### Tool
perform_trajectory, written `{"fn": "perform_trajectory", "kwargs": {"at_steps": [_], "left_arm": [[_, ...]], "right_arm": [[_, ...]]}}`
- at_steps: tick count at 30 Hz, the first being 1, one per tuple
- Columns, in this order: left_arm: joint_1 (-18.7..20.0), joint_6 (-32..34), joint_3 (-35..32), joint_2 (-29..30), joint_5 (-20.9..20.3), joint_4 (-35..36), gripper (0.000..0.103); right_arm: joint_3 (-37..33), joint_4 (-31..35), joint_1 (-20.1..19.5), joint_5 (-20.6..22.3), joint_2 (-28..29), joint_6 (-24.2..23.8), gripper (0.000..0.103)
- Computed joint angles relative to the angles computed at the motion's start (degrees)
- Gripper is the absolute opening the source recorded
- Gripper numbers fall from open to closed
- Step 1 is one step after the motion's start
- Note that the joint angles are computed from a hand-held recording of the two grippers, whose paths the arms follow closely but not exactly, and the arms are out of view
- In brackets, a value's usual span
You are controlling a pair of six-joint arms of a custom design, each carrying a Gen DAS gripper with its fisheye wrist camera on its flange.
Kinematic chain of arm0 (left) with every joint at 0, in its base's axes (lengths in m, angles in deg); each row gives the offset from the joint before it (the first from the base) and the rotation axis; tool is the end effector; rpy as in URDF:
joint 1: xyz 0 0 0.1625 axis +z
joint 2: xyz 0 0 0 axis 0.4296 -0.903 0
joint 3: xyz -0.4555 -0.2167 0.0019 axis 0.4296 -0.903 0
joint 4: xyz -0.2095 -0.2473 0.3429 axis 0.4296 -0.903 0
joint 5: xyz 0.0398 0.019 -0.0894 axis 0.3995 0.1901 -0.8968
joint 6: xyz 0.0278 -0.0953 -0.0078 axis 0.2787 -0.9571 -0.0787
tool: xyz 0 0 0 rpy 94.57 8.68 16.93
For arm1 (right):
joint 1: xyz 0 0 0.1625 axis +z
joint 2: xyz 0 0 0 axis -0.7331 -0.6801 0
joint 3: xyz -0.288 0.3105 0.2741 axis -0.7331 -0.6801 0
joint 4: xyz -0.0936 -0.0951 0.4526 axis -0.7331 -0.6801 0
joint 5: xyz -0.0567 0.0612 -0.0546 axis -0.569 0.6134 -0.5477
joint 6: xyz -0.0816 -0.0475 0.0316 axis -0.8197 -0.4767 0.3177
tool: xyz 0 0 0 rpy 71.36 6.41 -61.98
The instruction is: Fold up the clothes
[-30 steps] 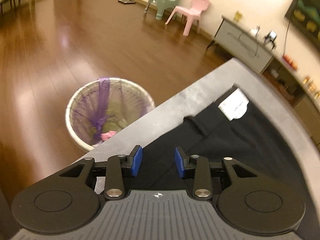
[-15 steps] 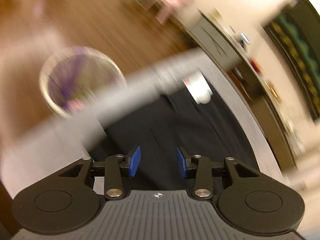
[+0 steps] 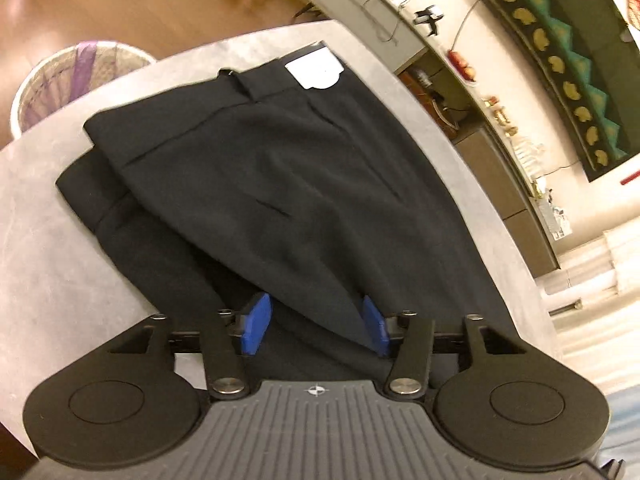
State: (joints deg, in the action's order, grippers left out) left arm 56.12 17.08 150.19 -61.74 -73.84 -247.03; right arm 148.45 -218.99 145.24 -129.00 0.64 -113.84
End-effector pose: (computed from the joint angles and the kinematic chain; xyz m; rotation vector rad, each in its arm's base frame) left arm 0.0697 -0.7399 0.3228 -0.4480 2.6128 -1.1350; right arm 0.2163 -0.7784 0.0298 1.4237 -2.0945 0.5552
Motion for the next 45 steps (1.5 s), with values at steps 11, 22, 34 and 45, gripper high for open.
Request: {"fn": "perform_trajectory", "kwargs": {"at_steps": [11,22,34,45], "left_arm": [[-0.35,4.43,2.14,-0.09,-4.31,-14.98,0.0],[1.05,-1.22,3.09,-2.53,-1.16,-8.63,0.0],[-2.59,2.55,3.73,-1.19,9.34,-5.09,0.007],[-0.73,-5.95,7.23,-4.96,11.41,-4.71,0.007]], "right_arm": [[0.02,0.77,-2.61,5.5,-2.3,14.36,0.002],[1.96,5.68,-6.05,8.2,-7.81,22.45,0.055],[9.27,-3.58,-2.75,6.25,-5.51,2.62,0.069],[-5.3,-1.16,6.51,2.73,11.01,-11.98,0.061]]}}
